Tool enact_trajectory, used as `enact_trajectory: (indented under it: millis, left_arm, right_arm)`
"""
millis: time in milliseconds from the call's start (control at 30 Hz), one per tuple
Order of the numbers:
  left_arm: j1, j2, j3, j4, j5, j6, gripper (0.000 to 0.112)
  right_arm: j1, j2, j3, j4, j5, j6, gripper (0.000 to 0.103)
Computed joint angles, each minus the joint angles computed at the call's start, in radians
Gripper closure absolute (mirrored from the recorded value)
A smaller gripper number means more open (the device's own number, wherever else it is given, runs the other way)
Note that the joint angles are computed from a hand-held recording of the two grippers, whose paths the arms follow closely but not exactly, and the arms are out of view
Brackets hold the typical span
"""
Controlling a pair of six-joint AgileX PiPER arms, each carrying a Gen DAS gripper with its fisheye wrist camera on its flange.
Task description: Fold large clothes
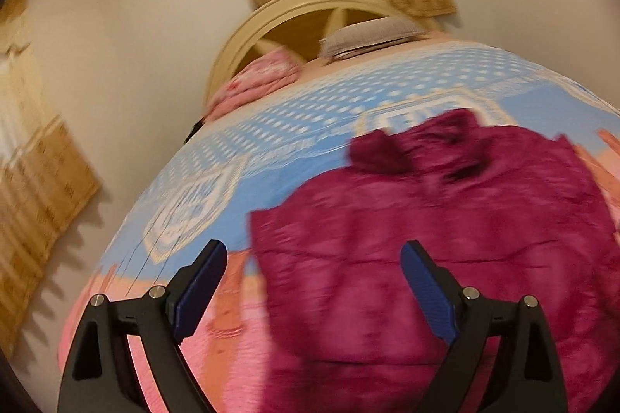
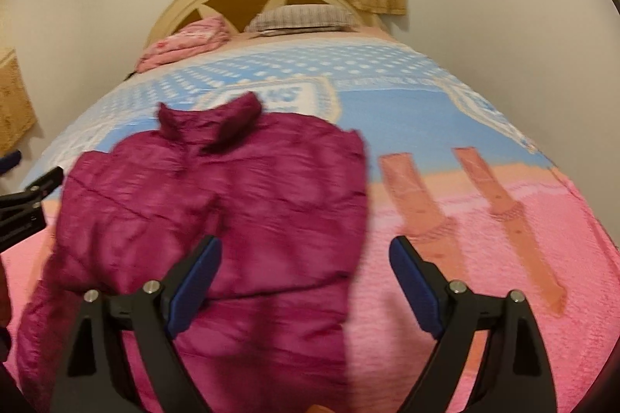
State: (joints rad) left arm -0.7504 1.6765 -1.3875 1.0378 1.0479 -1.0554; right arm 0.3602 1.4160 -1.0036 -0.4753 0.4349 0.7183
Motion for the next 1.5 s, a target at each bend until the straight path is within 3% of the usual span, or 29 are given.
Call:
enact_trajectory:
  millis: [100, 233, 267, 300, 367, 500, 700, 733, 800, 867, 900, 967, 1033, 1067, 1100, 1167, 1233, 1400, 1500]
  left_arm:
    - [0.121, -0.041, 0.061, -0.040, -0.038, -0.019, 0.021]
    - [0.283, -0.069, 0.127, -0.099, -0.084, -0.041, 0.021]
    - [0.320, -0.072, 0.143, -0.110, -0.094, -0.046, 0.021]
    - [0.352, -0.076, 0.159, -0.123, -0.112, -0.044, 0.021]
    - [0.404, -0.077, 0.185, -0.146, -0.148, -0.033, 0.021]
    - [0.441, -0.066, 0.203, -0.147, -0.187, -0.041, 0.021]
    - [0.439, -0.018, 0.172, -0.209, -0.222, -0.023, 0.021]
    - [0.432, -0.014, 0.166, -0.224, -0.220, -0.009, 0.021]
    - [0.414, -0.006, 0.159, -0.254, -0.219, 0.015, 0.021]
    - [0.401, -0.016, 0.166, -0.265, -0.225, 0.025, 0.021]
    - [0.393, -0.024, 0.166, -0.267, -0.222, 0.031, 0.021]
    - [0.383, -0.034, 0.154, -0.277, -0.209, 0.047, 0.021]
    - [0.377, -0.049, 0.138, -0.291, -0.213, 0.050, 0.021]
    - [0.370, -0.051, 0.117, -0.300, -0.215, 0.049, 0.021]
    - [0.361, -0.048, 0.095, -0.306, -0.215, 0.050, 0.021]
    - [0.343, -0.028, 0.033, -0.337, -0.220, 0.079, 0.021]
    - [0.340, 0.002, -0.035, -0.393, -0.252, 0.113, 0.021]
    - [0.333, 0.173, -0.260, -0.541, -0.268, 0.226, 0.021]
    - [0.337, 0.300, -0.385, -0.601, -0.264, 0.326, 0.021]
  right_arm:
    - [0.053, 0.047, -0.057, 0.053, 0.004, -0.033, 0.010]
    - [0.079, 0.152, -0.150, 0.237, 0.016, -0.186, 0.010]
    - [0.091, 0.185, -0.181, 0.251, 0.041, -0.199, 0.017]
    - [0.095, 0.232, -0.221, 0.302, 0.070, -0.252, 0.043]
    - [0.096, 0.279, -0.254, 0.380, 0.088, -0.327, 0.075]
    - [0.103, 0.242, -0.197, 0.331, 0.040, -0.279, 0.087]
    - [0.118, 0.185, -0.133, 0.055, 0.072, -0.013, 0.086]
    - [0.110, 0.195, -0.136, 0.019, 0.076, 0.022, 0.079]
    - [0.099, 0.202, -0.134, -0.056, 0.085, 0.114, 0.036]
    - [0.081, 0.180, -0.121, -0.038, 0.071, 0.115, 0.027]
    - [0.083, 0.159, -0.108, -0.068, 0.066, 0.154, 0.027]
    - [0.128, 0.126, -0.114, -0.230, 0.142, 0.304, 0.029]
    - [0.153, 0.090, -0.112, -0.305, 0.141, 0.377, 0.048]
    - [0.165, 0.091, -0.138, -0.304, 0.151, 0.371, 0.061]
    - [0.167, 0.098, -0.165, -0.270, 0.143, 0.338, 0.068]
    - [0.140, 0.137, -0.235, -0.101, 0.103, 0.192, 0.070]
    - [0.133, 0.222, -0.347, 0.004, 0.115, 0.106, 0.070]
    - [0.123, 0.385, -0.534, 0.090, 0.159, 0.053, 0.070]
    - [0.117, 0.407, -0.517, 0.095, 0.131, 0.064, 0.070]
